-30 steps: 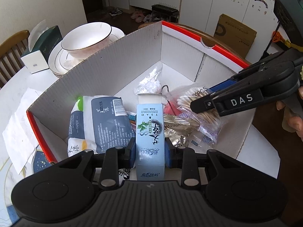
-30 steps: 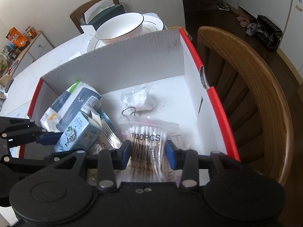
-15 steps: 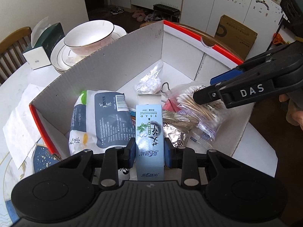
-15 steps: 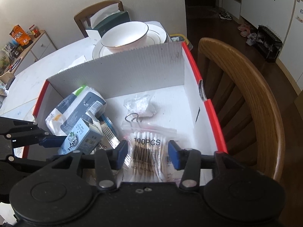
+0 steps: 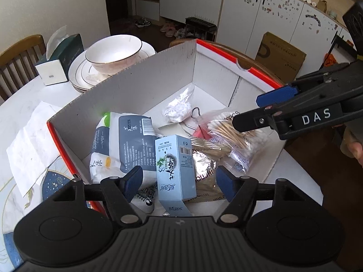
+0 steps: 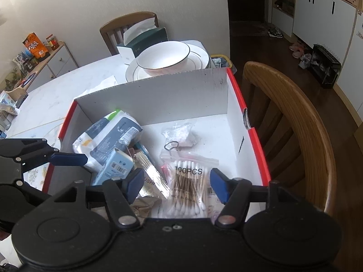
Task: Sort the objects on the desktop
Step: 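Open right tool to drop swab bag while left tool lowers and releases white-blue box, then withdraw both tools up and away from the red box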
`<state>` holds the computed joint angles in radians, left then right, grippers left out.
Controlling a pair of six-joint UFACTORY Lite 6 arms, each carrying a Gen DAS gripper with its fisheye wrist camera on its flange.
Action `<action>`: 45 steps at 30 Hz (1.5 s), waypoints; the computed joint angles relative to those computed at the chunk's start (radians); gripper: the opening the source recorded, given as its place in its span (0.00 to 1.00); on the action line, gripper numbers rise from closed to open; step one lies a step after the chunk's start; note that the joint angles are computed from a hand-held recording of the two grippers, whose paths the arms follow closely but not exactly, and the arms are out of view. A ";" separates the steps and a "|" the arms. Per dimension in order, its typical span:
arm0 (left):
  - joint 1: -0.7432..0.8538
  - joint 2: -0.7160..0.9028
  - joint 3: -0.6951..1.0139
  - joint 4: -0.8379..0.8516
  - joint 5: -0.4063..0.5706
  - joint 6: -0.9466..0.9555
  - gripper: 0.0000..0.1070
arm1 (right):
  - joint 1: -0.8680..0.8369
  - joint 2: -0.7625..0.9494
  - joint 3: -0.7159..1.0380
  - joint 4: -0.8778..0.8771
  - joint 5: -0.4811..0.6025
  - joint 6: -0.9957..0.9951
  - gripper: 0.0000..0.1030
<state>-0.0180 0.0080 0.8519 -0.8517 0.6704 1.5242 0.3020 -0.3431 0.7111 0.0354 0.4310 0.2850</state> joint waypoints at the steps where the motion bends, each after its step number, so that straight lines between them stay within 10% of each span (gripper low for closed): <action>1: 0.010 -0.006 -0.002 -0.004 0.011 0.006 0.66 | 0.004 -0.011 -0.005 0.000 0.001 0.002 0.63; 18: 0.277 -0.109 -0.019 -0.054 0.231 0.120 0.66 | 0.316 -0.175 -0.033 -0.482 0.080 0.642 0.73; 32: 0.534 -0.090 0.023 -0.018 0.434 0.288 0.94 | 0.800 -0.137 0.008 -0.940 0.416 1.371 0.77; 45: 0.715 -0.129 0.010 0.026 0.592 0.475 0.95 | 1.152 -0.027 0.094 -0.980 0.723 1.684 0.78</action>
<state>0.6974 -0.1207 0.8618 -0.8260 1.2624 1.9993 1.4543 -0.3706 0.8055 -0.9451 1.1537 1.9688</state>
